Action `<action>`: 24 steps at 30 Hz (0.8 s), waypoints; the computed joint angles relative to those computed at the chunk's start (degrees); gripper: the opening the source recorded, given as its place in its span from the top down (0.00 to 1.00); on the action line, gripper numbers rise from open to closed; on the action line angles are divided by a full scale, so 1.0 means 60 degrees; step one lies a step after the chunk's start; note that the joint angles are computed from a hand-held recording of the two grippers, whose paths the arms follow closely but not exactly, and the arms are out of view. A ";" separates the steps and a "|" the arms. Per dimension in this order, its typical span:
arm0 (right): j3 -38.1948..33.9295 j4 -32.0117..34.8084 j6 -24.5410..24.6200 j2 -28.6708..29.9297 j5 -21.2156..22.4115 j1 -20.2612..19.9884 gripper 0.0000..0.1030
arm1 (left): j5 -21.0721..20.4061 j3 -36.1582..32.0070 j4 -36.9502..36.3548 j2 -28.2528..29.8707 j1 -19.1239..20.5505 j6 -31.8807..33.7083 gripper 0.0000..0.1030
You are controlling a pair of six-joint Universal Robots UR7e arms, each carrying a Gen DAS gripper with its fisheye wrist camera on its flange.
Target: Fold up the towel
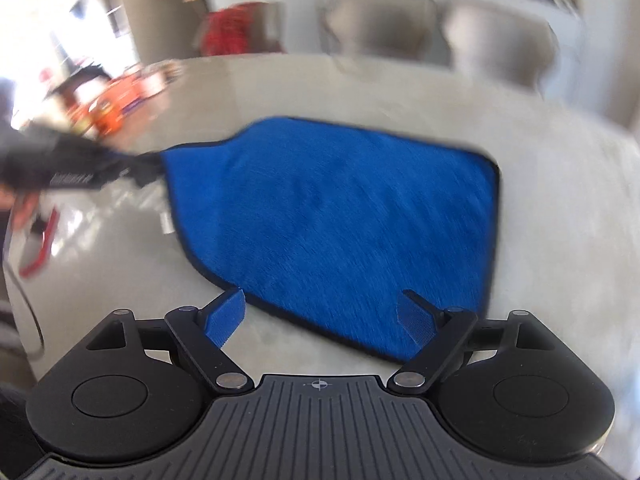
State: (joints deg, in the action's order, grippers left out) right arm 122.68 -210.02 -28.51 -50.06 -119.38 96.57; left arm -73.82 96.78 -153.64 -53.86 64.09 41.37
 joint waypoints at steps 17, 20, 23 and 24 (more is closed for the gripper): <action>-0.2287 -0.0631 -0.2259 0.2274 0.1338 0.0134 0.68 | -0.0593 -0.0979 0.1740 0.0331 -0.0311 0.0552 0.97; -0.2414 -0.0341 -0.1570 0.2219 0.1325 0.0134 0.93 | -0.0724 -0.1181 0.2046 0.0434 -0.0398 0.0733 0.97; -0.2178 -0.0534 -0.0745 0.1979 0.1449 0.0101 0.95 | -0.1037 -0.1410 0.2338 0.0590 -0.0493 0.0810 0.97; -0.2077 -0.0674 -0.0629 0.1905 0.1420 0.0105 0.95 | -0.1132 -0.1464 0.2403 0.0641 -0.0529 0.0845 0.97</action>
State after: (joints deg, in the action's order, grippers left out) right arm 110.22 -214.06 -32.28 -38.63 -110.86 97.20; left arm -80.62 88.00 -139.22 -50.01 60.92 46.44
